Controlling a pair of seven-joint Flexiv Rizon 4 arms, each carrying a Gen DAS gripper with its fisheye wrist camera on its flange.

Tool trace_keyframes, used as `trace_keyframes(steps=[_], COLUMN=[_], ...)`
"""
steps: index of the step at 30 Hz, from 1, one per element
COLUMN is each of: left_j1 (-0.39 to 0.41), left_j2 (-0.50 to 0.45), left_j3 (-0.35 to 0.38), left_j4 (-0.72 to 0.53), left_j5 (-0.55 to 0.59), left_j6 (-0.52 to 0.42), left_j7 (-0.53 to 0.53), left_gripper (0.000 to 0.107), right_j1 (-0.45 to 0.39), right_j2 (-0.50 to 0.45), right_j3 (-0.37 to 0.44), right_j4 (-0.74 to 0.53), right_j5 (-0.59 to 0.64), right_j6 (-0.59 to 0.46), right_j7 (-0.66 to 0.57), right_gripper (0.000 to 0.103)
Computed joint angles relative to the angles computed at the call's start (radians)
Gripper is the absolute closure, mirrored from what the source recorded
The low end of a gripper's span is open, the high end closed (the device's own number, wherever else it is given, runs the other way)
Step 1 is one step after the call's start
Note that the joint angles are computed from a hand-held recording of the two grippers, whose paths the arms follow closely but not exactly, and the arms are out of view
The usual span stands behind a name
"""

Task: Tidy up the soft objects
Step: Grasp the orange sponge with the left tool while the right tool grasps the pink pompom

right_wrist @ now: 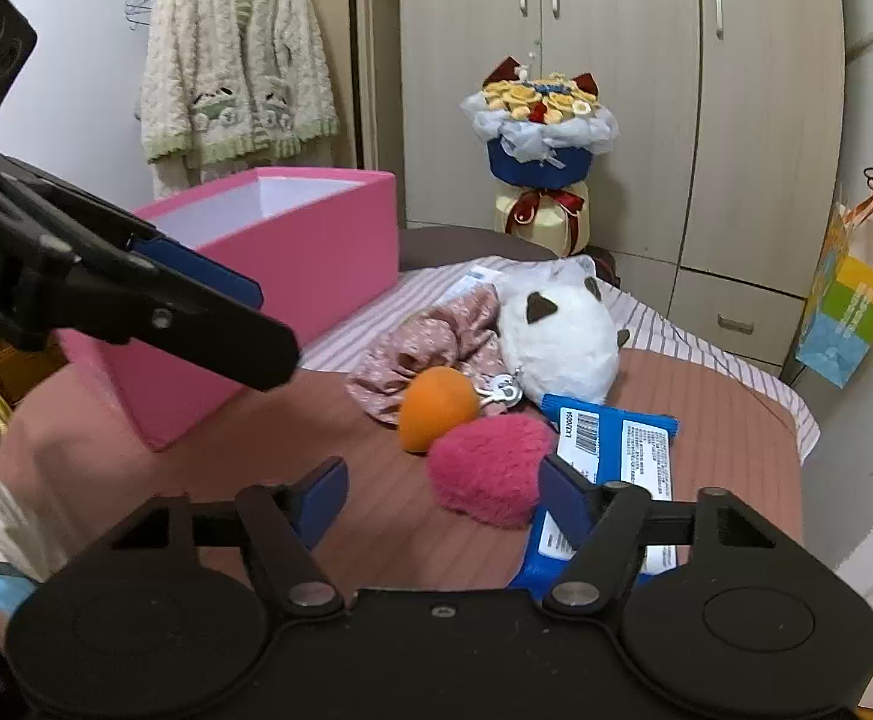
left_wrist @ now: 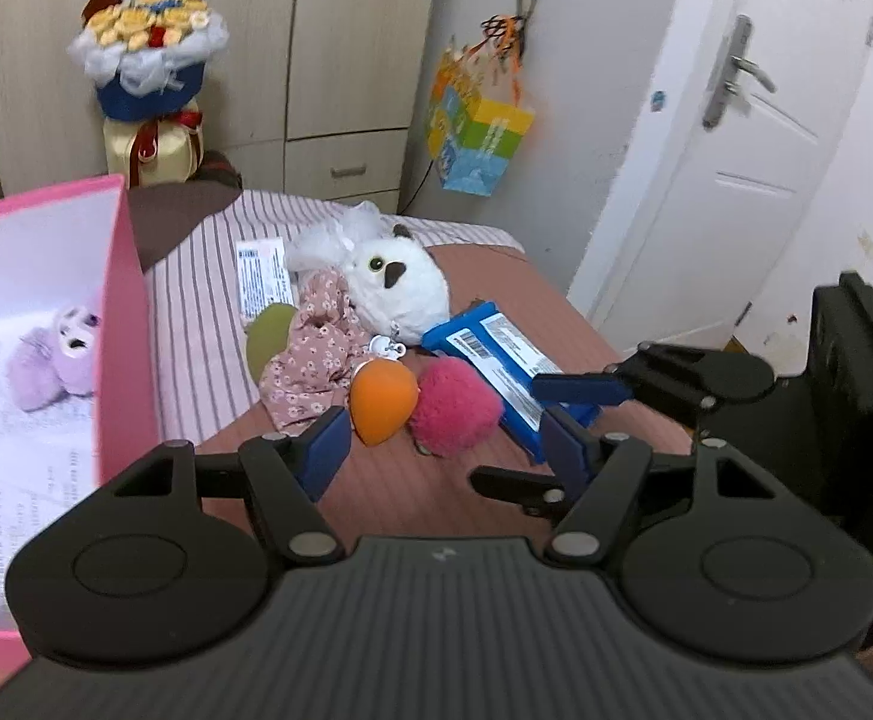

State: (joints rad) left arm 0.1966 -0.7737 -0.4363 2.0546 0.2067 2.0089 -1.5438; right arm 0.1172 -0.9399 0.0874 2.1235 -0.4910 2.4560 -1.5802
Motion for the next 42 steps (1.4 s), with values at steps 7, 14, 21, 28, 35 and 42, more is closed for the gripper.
trace_keyframes(steps=[7, 14, 21, 28, 35, 42], left_j1=[-0.066, -0.171, -0.185, -0.220, -0.232, -0.183], left_j2=[-0.098, -0.141, -0.173, -0.197, -0.172, -0.171], left_j3=[0.039, 0.132, 0.136, 0.175, 0.198, 0.162], left_j4=[-0.113, -0.187, -0.218, -0.219, -0.179, -0.156], left_j5=[-0.047, -0.153, -0.196, -0.218, -0.207, -0.177], left_j6=[0.002, -0.004, -0.032, 0.047, 0.081, 0.071], left_j7=[0.003, 0.001, -0.017, -0.054, -0.070, -0.106], left_gripper=[0.053, 0.058, 0.059, 0.071, 0.072, 0.072], right_j1=[0.007, 0.008, 0.080, 0.123, 0.133, 0.111], right_j2=[-0.072, -0.095, -0.104, -0.116, -0.112, -0.098], right_j3=[-0.005, -0.014, -0.059, -0.060, -0.047, -0.024], right_j4=[-0.110, -0.146, -0.163, -0.155, -0.120, -0.127], right_j5=[0.003, -0.019, 0.051, 0.161, 0.164, 0.148], right_j6=[-0.037, -0.032, -0.041, -0.009, 0.037, -0.040], right_j7=[0.040, 0.035, -0.066, -0.121, -0.153, -0.067], right_gripper=[0.038, 0.038, 0.037, 0.038, 0.050, 0.045])
